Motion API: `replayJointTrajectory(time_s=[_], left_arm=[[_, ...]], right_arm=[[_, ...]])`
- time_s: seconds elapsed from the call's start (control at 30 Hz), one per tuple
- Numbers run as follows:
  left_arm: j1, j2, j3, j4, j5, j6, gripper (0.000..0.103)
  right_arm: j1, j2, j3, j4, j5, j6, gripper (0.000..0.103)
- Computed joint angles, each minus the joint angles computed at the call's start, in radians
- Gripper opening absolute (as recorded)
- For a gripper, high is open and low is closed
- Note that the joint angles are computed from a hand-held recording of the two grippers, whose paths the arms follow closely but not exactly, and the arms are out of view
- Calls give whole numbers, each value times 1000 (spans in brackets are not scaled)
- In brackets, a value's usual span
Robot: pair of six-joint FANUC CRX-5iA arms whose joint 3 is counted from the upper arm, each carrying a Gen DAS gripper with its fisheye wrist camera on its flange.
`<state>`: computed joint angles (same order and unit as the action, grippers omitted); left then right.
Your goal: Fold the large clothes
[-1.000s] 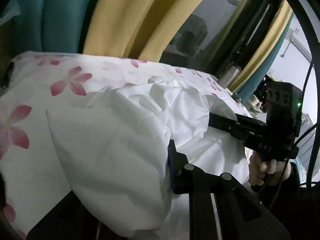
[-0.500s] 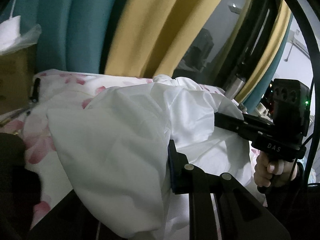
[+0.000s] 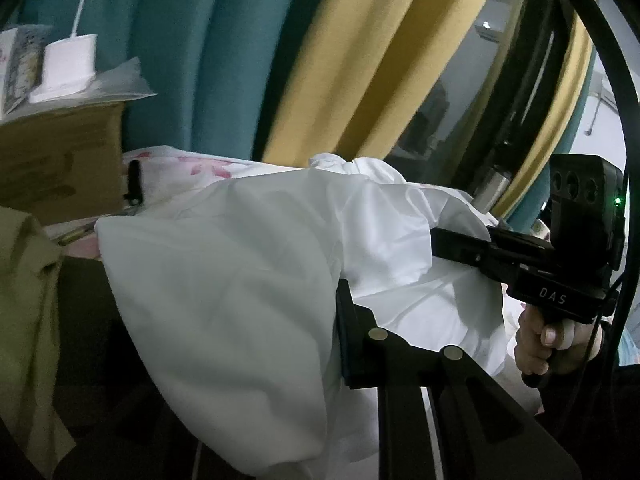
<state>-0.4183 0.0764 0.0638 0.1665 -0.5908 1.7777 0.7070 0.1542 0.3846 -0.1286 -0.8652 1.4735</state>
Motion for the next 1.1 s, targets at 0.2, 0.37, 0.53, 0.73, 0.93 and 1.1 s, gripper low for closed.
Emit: replayJointTrajectory(time_s=[0.2,0.37,0.53,0.73,0.93,1.1], left_arm=[[32,8,-11,8,-19,-11,17],[56,36,-5,35,-41,-20,17],[71,94,44,30,-102,-11,21],[68,140,120,-66,-184,77,35],[68,151,129,-88,-190,99,39],[15,179,238,-278,-296,201,45]], right_arm=[[2,49,38,-21,-24,-5,17],[-8,95,61,-26,-50,-21,17],[-20,125,62,-13,-53,-49,18],[-36,153,65,-8,-60,-80,24],[-38,167,57,16,-54,-102,33],[-40,175,63,21,-57,-115,38]])
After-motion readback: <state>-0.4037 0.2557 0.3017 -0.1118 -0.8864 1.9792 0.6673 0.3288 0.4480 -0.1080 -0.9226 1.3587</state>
